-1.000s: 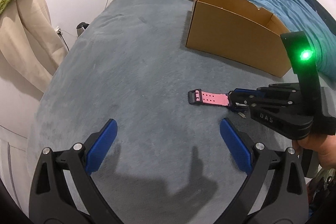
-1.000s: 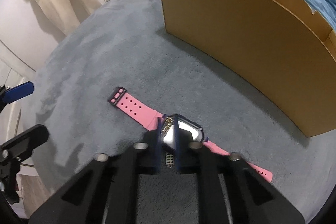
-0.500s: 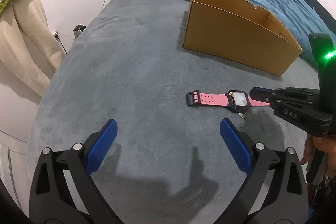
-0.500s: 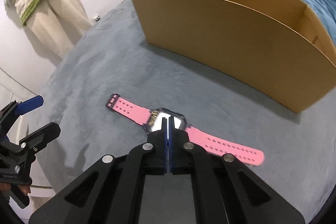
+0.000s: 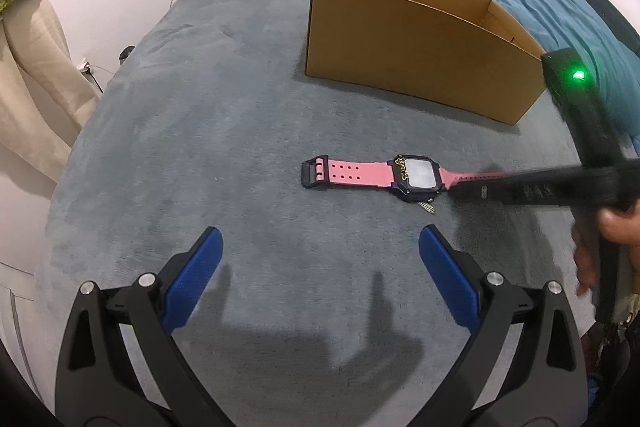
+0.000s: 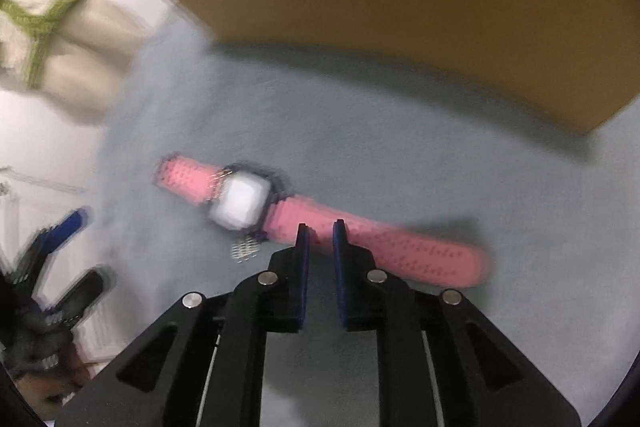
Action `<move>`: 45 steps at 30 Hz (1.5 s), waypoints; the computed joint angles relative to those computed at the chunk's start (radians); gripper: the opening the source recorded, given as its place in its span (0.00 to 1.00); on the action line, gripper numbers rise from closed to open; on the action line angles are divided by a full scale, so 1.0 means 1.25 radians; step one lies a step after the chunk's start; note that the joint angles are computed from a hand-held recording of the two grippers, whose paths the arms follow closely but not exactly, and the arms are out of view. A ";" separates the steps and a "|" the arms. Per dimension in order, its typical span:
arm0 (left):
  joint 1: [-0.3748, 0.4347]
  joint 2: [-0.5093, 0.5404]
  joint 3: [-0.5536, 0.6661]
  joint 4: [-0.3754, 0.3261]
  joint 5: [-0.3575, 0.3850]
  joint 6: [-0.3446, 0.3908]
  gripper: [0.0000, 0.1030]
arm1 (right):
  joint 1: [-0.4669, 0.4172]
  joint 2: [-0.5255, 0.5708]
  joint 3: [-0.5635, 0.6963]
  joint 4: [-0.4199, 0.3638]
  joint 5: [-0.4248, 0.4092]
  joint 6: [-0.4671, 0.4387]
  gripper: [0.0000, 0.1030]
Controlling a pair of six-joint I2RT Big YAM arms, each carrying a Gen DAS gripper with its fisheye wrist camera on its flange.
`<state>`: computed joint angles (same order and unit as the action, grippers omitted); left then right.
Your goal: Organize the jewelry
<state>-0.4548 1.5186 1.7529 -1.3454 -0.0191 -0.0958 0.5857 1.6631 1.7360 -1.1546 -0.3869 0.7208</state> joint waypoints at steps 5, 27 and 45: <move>0.004 0.007 0.007 -0.005 -0.002 -0.004 0.92 | 0.051 -0.009 0.000 0.021 0.014 -0.027 0.21; -0.002 0.026 0.003 0.011 0.009 0.001 0.92 | -0.047 -0.188 -0.318 0.579 0.055 0.581 0.67; -0.186 0.095 -0.027 0.107 -0.147 -0.103 0.42 | -0.024 -0.445 -0.457 0.261 0.234 0.426 0.67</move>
<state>-0.6874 1.6374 1.7187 -1.2113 -0.2022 -0.2241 0.5553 1.1072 1.1650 -0.8281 -0.0949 1.2537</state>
